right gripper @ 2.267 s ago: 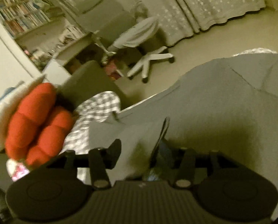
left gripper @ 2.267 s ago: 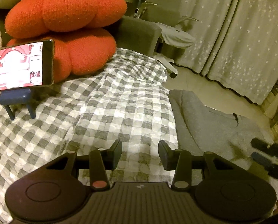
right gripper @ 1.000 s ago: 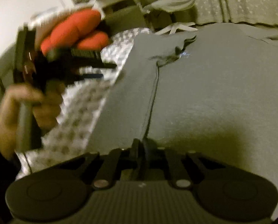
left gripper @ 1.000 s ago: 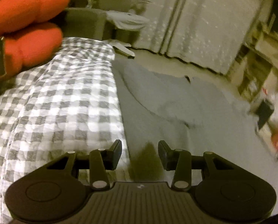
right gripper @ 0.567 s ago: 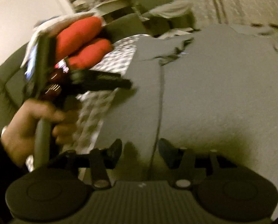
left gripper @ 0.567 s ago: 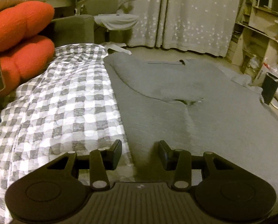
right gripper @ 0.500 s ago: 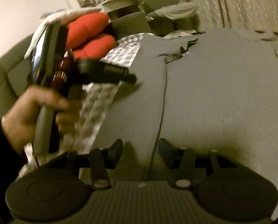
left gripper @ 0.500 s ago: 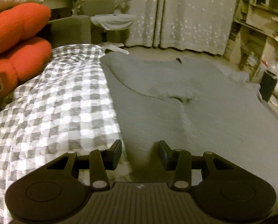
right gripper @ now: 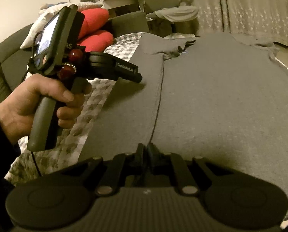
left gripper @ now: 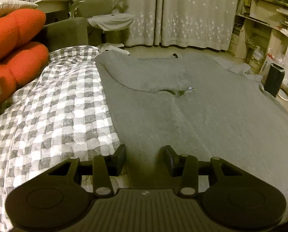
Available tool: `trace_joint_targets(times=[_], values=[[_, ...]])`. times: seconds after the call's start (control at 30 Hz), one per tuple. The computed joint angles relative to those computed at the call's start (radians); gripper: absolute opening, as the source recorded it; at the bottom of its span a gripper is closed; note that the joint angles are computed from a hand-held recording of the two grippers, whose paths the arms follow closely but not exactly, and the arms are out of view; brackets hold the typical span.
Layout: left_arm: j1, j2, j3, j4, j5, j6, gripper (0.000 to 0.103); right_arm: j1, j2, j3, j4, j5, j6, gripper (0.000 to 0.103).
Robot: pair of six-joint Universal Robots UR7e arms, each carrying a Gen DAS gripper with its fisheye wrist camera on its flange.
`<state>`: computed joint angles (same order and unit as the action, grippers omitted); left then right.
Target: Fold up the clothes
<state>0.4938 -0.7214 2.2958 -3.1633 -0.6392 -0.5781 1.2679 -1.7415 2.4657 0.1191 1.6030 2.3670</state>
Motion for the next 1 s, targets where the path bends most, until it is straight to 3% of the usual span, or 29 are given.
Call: trace_joint_targets(times=[0.17, 0.3, 0.43, 0.53, 0.67, 0.73, 1.0], values=[[-0.017, 0.008, 0.006, -0.048, -0.007, 0.008, 0.041, -0.033, -0.048, 0.026, 0.021, -0.016, -0.032, 0.010], [-0.023, 0.031, -0.010, -0.004, 0.004, -0.004, 0.041, -0.042, -0.114, 0.034, 0.071, -0.064, -0.068, 0.013], [-0.032, 0.034, -0.008, 0.006, 0.022, -0.004, 0.041, -0.061, -0.091, 0.046, 0.057, -0.045, -0.107, 0.013], [-0.027, 0.013, -0.003, 0.019, 0.015, -0.030, 0.041, -0.110, -0.110, 0.059, 0.068, -0.084, -0.140, 0.014], [-0.023, 0.023, -0.007, 0.034, 0.027, -0.052, 0.041, -0.114, -0.131, 0.061, 0.097, -0.110, -0.163, 0.015], [-0.035, 0.028, -0.012, 0.067, 0.043, -0.079, 0.041, -0.107, -0.106, 0.061, 0.082, -0.081, -0.171, 0.015], [-0.048, 0.007, -0.037, 0.236, 0.055, -0.280, 0.041, -0.178, -0.141, 0.091, 0.104, -0.115, -0.247, 0.016]])
